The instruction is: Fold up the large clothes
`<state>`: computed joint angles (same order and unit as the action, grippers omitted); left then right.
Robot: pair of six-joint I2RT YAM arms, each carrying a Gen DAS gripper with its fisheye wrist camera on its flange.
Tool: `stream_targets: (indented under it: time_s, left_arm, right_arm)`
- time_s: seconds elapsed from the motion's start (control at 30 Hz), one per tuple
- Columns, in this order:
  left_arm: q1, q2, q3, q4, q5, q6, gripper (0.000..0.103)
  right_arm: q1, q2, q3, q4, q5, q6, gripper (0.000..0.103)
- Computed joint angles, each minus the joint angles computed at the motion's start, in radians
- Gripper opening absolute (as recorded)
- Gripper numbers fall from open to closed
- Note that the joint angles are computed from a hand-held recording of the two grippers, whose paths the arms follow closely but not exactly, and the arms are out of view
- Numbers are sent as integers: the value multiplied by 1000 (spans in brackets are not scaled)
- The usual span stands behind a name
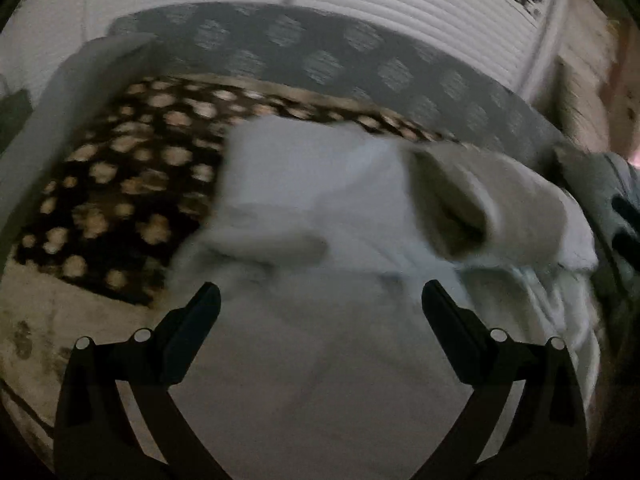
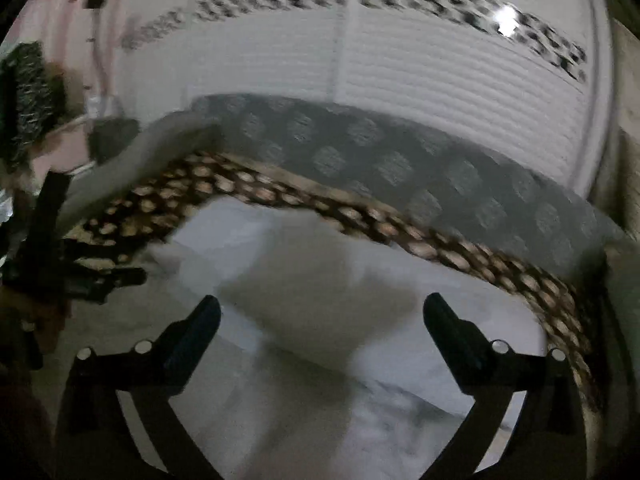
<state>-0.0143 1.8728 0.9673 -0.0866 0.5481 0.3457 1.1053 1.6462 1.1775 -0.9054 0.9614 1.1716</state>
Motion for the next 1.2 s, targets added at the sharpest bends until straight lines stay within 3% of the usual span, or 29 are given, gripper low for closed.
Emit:
stream_targets:
  time_s: [0.1,0.17,0.2,0.3,0.37,0.57,0.7,0.73,0.8,0.83,0.87,0.93,1.2]
  left_arm:
    - [-30,-48,-65,40,3,-13,99]
    - [-54,-73,-95,86,-28,-37,99]
    - [-69,-86,-107,110,-43,-58,99]
    - [-108,-95,-100,112,-66,-84,99]
    - [-155,-102,-99,112,-102,-93,99]
    - [-315,-83,-69,146,-226,-136,99]
    - [-419,-7,18,125,-300,-195,98]
    - [-438,8,30,127,-317,-202,93]
    - [-478,60,77,109,-349,-198,66]
    - [-490,78,96,99,-355,-199,42]
    - [-504,87,104,104,-383,-202,30]
    - [-525,88,105,128,-437,-197,17]
    - [-438,-4,126,149,-461,-170,4]
  right_arm:
    - [67,82,57,-389,82,255,101]
    - [72,97,39,-498,90,408,101]
    - [60,50,-21,-430,82,413,101]
    - [8,-9,-106,-246,78,243,101]
    - [-26,38,-89,-264,86,189,101]
    - [-41,29,-136,-237,81,225,101]
    - [-50,-40,-193,-272,95,331,101]
    - [-51,-67,-212,-276,91,361,101]
    - [-48,-116,-251,-270,89,400,101]
    - [-50,-133,-267,-262,89,408,101]
    - [-52,-150,-281,-259,85,418,101]
    - [-58,-170,-299,-253,85,425,101]
    - [-53,-216,-317,-263,95,472,101]
